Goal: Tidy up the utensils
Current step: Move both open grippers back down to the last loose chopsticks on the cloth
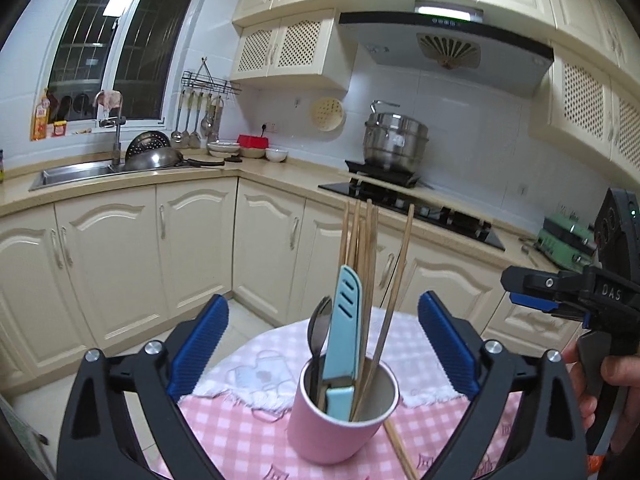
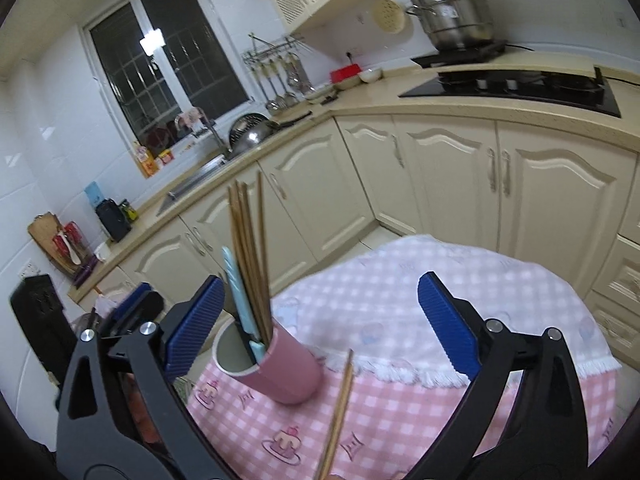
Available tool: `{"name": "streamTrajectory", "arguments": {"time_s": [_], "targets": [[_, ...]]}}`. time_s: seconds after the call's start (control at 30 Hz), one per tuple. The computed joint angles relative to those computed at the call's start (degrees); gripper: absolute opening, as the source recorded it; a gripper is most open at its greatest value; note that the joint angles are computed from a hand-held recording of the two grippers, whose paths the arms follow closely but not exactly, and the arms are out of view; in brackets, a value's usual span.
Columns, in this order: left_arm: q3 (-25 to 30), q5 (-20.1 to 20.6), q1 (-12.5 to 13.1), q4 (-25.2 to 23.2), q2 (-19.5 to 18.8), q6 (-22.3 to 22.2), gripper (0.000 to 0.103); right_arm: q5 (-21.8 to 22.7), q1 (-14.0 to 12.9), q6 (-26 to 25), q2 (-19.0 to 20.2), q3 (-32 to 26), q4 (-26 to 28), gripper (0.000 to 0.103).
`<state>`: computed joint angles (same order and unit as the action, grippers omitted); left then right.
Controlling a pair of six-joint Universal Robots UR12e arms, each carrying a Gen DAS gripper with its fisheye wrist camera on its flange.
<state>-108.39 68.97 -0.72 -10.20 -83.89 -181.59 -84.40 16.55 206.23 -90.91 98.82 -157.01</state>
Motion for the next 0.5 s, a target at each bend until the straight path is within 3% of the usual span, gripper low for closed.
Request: {"name": "streamTrajectory", "arguments": {"time_s": [0.5], "targets": [[-1.86,2.72,-0.36,-10.54,3.56,2.63,0.094,-4.51,2.57,-0.9,-1.78,2.66,11.22,0.096]]}}
